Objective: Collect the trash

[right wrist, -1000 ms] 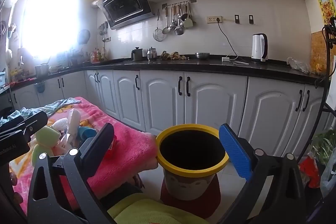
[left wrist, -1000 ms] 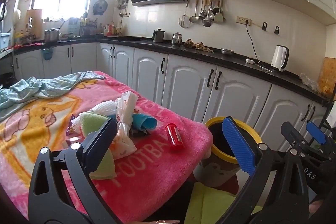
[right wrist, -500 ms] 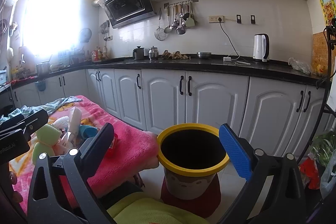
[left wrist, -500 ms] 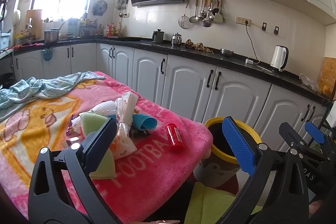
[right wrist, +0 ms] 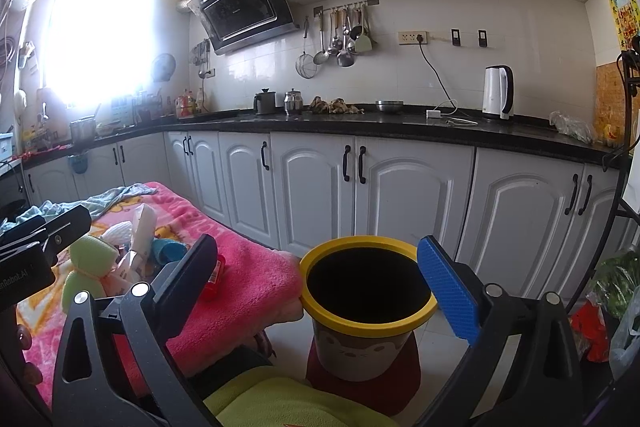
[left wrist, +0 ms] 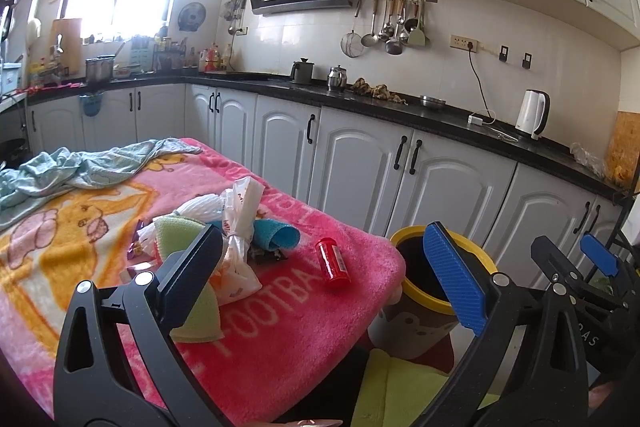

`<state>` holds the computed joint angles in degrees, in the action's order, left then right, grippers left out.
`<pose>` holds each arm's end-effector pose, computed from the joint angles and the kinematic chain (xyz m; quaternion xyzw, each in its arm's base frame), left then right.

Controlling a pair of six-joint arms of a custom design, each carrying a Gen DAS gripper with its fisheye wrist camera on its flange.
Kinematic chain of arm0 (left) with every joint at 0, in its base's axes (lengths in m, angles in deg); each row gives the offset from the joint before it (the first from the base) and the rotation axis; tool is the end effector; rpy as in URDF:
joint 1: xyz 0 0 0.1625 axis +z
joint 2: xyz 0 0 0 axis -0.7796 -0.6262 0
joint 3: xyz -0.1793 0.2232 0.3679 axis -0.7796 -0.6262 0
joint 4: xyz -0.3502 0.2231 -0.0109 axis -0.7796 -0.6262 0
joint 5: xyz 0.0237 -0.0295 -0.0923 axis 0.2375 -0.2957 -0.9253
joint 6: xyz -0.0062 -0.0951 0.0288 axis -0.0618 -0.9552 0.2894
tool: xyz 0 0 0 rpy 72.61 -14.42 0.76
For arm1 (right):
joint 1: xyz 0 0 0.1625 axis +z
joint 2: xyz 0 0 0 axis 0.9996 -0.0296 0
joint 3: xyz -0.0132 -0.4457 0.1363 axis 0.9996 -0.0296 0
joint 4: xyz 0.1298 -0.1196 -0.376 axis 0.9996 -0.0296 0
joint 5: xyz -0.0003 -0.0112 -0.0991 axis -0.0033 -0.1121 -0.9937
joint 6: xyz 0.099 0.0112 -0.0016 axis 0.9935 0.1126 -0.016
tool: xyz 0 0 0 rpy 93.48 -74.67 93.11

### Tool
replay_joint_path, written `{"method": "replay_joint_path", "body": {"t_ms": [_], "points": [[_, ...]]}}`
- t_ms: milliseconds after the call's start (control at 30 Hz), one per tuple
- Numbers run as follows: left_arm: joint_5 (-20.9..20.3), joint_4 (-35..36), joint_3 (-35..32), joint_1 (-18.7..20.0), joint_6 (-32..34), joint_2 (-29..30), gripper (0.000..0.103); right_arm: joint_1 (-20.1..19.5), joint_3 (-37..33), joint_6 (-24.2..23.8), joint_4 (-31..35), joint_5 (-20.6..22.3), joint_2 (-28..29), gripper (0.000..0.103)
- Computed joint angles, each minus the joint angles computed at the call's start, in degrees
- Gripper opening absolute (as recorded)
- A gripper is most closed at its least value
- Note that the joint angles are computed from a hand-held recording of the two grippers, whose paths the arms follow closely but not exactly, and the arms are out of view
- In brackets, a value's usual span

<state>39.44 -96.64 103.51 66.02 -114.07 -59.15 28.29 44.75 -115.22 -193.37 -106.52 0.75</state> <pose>-0.0753 -0.2591 0.2189 0.0826 0.7334 -0.5835 0.3390 0.2544 -0.3036 -0.0025 0.3198 -0.7711 0.5068 0.2152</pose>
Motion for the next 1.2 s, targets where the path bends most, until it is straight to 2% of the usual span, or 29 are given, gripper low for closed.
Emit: {"method": "replay_joint_path", "body": {"t_ms": [633, 800, 867, 1200], "points": [[0.6, 0.8, 0.6, 1.9, -0.9, -2.2, 0.092, 0.3, 0.5, -1.1, 2.0, 0.6, -1.1, 0.097], [-0.2, 10.6, -1.0, 1.9, -9.7, -2.4, 0.092, 0.4, 0.9, -2.2, 6.2, 3.0, -2.1, 0.097], [-0.6, 16.0, -2.0, 2.1, -15.2, -1.8, 0.092, 0.5, 0.8, -2.8, 8.7, 4.3, -2.6, 0.097], [-3.8, 36.5, -5.2, 2.1, -32.2, -6.1, 0.092, 2.8, -2.6, -5.2, 22.3, 9.1, -4.4, 0.097]]}}
